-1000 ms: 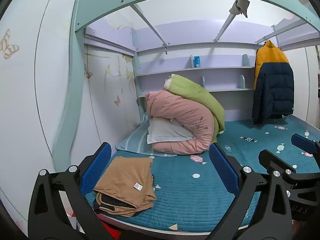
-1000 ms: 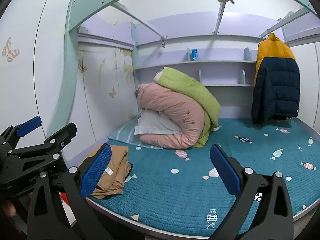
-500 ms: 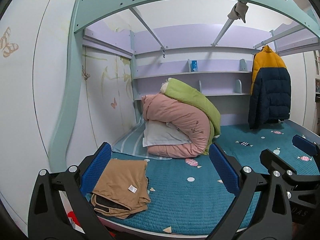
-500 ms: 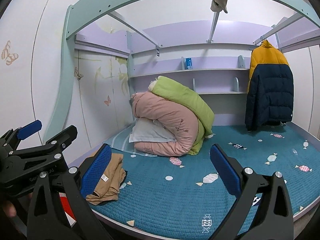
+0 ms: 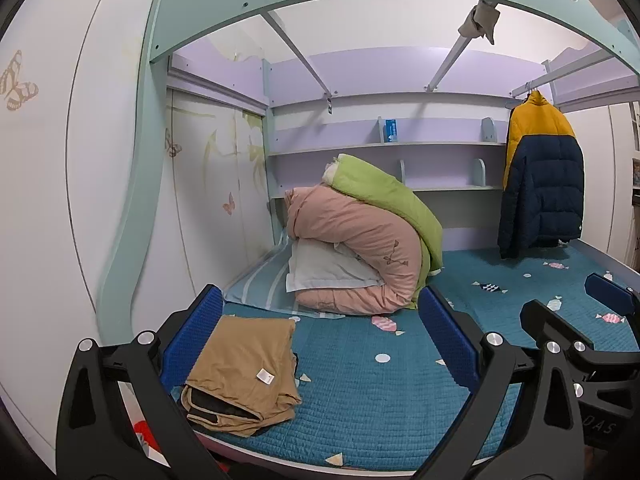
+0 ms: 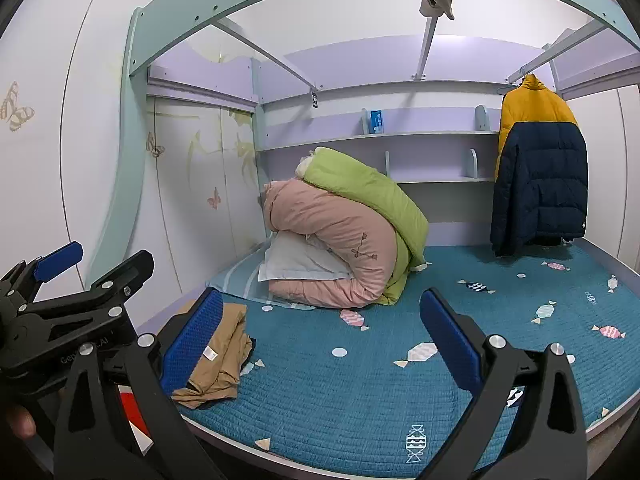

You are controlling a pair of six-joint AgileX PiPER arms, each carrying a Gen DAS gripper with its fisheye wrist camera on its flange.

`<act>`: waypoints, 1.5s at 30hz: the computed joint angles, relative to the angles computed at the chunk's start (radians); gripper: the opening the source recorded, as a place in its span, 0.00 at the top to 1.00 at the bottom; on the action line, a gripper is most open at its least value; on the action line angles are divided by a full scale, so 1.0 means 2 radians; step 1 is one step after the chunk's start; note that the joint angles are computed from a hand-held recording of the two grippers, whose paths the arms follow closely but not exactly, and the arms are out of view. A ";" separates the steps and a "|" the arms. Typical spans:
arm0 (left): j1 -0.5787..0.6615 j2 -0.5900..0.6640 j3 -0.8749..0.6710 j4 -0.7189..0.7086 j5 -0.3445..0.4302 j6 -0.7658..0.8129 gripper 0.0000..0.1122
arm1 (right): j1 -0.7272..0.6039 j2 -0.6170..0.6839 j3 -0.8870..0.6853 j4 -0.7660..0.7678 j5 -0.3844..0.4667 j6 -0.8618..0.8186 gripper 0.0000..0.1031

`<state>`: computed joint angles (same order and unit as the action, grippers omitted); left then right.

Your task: Fold large clothes

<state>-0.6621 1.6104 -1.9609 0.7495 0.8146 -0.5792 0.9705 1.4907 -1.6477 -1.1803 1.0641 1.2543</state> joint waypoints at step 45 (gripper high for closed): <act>-0.003 -0.007 0.021 0.023 0.003 -0.024 0.13 | -0.005 0.017 -0.025 0.021 0.009 -0.016 0.07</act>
<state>-0.6671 1.5955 -1.9192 0.7948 0.8208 -0.6265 0.9606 1.5238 -1.6985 -1.1387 1.0814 1.2232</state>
